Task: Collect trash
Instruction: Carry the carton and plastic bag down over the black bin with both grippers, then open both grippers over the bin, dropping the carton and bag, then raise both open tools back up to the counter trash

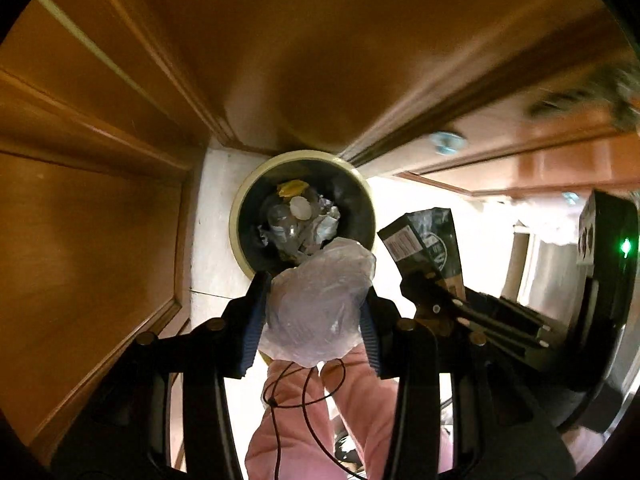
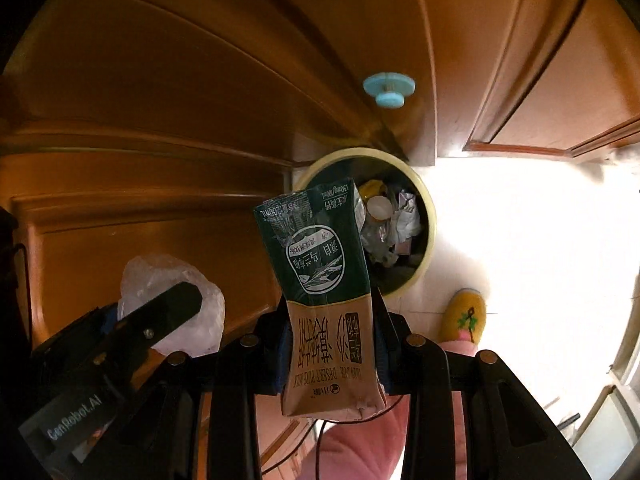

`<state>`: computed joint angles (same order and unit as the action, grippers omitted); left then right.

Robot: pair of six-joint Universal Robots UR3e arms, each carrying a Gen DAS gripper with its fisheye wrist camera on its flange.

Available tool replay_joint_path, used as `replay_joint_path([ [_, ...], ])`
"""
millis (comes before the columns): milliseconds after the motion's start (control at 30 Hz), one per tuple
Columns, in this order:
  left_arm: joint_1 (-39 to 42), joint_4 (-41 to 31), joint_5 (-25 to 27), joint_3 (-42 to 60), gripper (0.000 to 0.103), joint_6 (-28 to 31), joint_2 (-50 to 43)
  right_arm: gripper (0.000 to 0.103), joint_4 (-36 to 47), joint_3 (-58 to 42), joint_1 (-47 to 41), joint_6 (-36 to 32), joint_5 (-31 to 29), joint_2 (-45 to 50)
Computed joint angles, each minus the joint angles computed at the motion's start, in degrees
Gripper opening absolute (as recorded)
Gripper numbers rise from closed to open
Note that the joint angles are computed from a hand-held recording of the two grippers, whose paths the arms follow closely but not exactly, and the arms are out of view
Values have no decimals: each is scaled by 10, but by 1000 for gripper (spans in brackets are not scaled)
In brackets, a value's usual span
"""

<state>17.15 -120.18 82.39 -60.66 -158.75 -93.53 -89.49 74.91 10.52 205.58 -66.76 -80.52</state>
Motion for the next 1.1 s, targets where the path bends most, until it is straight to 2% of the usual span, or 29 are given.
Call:
replay_joint_path([
  [133,24,62,-10,-83,51,-4,2,34,-91,56,4,3,18,39],
  [167,29,79,-10,-103,56,-5,4,36,-105,82,0,-6,20,32],
  [233,36,101,-9,-134,59,0,11,45,-132,108,1,-13,17,31],
  [300,38,121,-3,-160,59,1,13,58,-150,121,2,-16,8,33],
  [367,40,130,2,-172,60,5,10,64,-174,138,7,-5,3,28],
  [567,43,137,15,-194,60,19,33,64,-183,175,10,-5,-4,-2],
  [867,52,36,13,-92,60,43,39,64,-142,170,5,4,-15,-47],
  [1033,62,-71,10,40,60,58,23,64,-70,126,-6,2,-17,-78],
  [1100,65,-142,6,136,60,62,2,64,-25,87,-8,1,-17,-89],
])
